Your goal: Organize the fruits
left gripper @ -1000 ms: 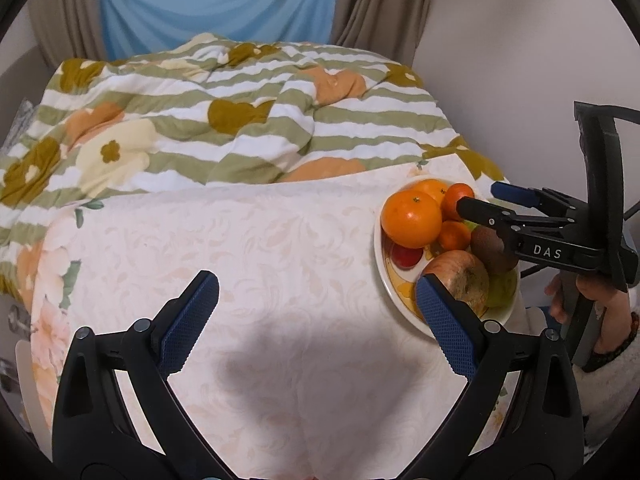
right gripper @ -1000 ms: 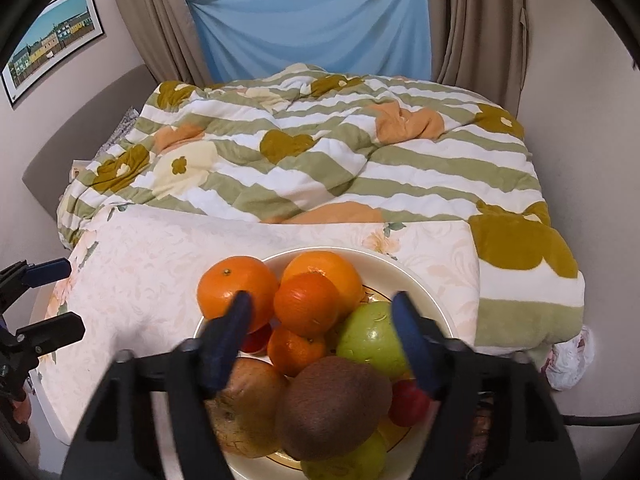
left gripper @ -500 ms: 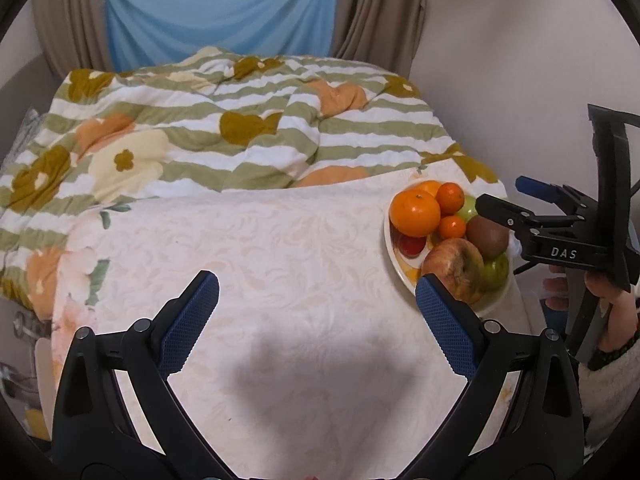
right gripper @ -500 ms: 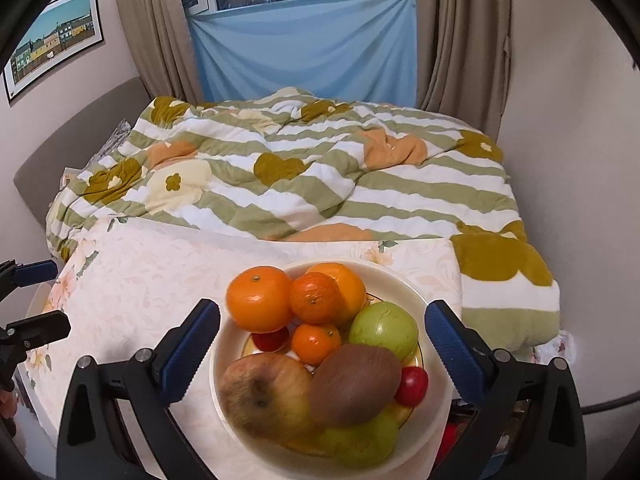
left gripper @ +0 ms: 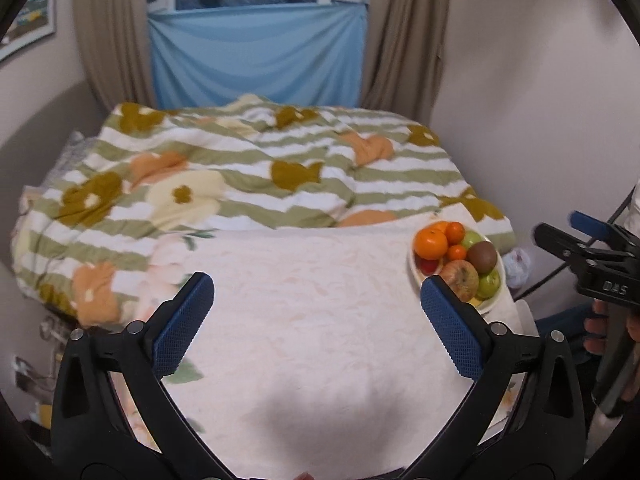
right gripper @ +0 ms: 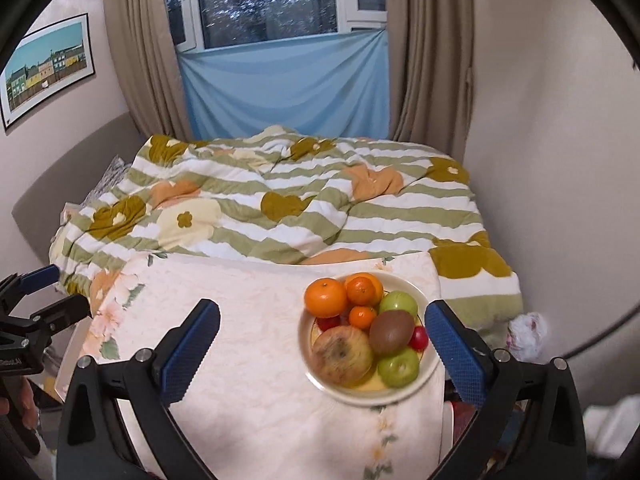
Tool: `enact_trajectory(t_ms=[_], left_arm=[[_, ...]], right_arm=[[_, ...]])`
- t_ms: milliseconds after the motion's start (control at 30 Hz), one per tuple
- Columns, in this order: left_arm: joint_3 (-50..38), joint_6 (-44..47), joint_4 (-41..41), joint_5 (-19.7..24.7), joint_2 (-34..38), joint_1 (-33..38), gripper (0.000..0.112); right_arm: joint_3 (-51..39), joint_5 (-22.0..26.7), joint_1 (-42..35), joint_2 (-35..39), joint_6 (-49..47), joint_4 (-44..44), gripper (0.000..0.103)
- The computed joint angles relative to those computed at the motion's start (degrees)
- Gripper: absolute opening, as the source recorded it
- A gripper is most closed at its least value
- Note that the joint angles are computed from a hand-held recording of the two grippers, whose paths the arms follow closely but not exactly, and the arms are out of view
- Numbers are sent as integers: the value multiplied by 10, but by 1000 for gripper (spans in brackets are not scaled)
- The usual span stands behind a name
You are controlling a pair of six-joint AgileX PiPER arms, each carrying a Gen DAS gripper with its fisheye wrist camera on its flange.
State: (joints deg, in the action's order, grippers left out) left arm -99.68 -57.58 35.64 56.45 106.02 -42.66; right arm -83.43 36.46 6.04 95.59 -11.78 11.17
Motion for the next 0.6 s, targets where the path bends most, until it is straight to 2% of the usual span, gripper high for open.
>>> enact_trajectory(t_ms=[300,500,600], left_arm=[[140,-99,81,44,-132,-49,103],[192,-139,115,66,-179,-82,103],[206,-149,126,71,-192,-91,103]], right_arm=[[90,-7,73,-108,161,-122,102],[135,-16,122,-143,278,-235,102],[144,-18,135,-152,308,-264,102]])
